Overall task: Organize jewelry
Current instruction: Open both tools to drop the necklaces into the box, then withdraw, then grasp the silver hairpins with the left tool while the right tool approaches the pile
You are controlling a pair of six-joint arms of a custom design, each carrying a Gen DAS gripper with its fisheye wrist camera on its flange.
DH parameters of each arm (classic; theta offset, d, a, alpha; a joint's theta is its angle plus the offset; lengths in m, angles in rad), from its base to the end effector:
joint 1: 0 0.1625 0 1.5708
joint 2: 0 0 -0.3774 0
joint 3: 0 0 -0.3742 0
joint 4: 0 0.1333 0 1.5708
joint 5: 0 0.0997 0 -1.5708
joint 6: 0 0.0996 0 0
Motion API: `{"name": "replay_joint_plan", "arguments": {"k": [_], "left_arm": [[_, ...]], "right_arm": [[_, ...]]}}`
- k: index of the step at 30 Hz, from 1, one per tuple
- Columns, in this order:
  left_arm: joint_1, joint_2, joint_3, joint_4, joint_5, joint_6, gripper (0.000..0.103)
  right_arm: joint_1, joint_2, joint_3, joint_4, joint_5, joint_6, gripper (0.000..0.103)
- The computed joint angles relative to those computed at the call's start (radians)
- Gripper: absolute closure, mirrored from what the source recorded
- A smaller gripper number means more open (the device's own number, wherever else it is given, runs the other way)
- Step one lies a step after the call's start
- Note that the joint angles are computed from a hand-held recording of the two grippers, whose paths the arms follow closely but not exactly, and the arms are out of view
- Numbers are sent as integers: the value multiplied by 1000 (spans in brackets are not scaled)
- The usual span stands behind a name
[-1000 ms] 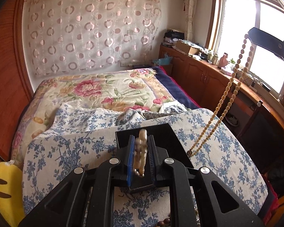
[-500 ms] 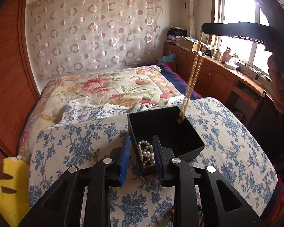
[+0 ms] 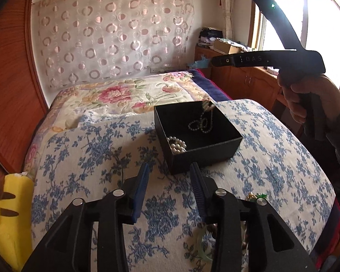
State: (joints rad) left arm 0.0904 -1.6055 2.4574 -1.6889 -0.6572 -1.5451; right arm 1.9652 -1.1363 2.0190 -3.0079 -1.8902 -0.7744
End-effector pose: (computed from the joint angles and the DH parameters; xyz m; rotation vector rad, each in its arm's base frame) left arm -0.2464 -0.2354 0.1461 0.3402 2.1871 -1.0186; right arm 0.2983 -0.4511 0.1879 1.3621 -2.2795 0.6605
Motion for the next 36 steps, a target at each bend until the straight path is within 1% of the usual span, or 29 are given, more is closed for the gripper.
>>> {"name": "replay_joint_plan", "arguments": {"k": [2, 4, 5, 7, 10, 16, 18, 20, 23, 25, 26, 27, 28, 31, 33, 36], "left_arm": [[-19, 2, 13, -8, -17, -15, 64], [-43, 7, 23, -12, -36, -31, 64], [-52, 5, 30, -18, -43, -38, 63], [-75, 9, 42, -34, -61, -51, 59], [-110, 22, 57, -52, -94, -66, 58], [-146, 53, 71, -101, -134, -77, 55], [-156, 64, 77, -121, -148, -81, 55], [-159, 78, 86, -163, -163, -72, 55], [-162, 99, 89, -194, -177, -67, 55], [-171, 112, 92, -213, -187, -71, 54], [-173, 121, 91, -220, -189, -68, 53], [-174, 130, 91, -230, -191, -60, 50], [-174, 144, 91, -251, -197, -45, 48], [-163, 198, 75, -295, -205, 2, 48], [-145, 232, 59, -327, -203, 49, 47], [-112, 279, 37, -384, -205, 133, 37]], "right_arm": [[-8, -29, 27, 11, 18, -8, 53], [-19, -80, 76, 22, 49, -20, 53], [-26, -108, 102, 28, 64, -28, 53], [-46, -175, 173, 36, 99, -45, 53], [-80, -265, 262, 55, 135, -68, 53], [-158, -421, 428, 66, 149, -112, 53], [-195, -475, 472, 91, 159, -115, 53], [-225, -517, 509, 102, 162, -123, 53], [-273, -593, 569, 136, 182, -141, 53], [-299, -640, 612, 139, 184, -165, 53], [-308, -660, 628, 138, 182, -174, 53], [-318, -680, 646, 139, 182, -185, 53], [-336, -715, 665, 158, 190, -197, 53], [-371, -775, 684, 220, 203, -203, 53], [-382, -795, 699, 217, 195, -217, 53], [-400, -826, 711, 223, 185, -231, 53]]}}
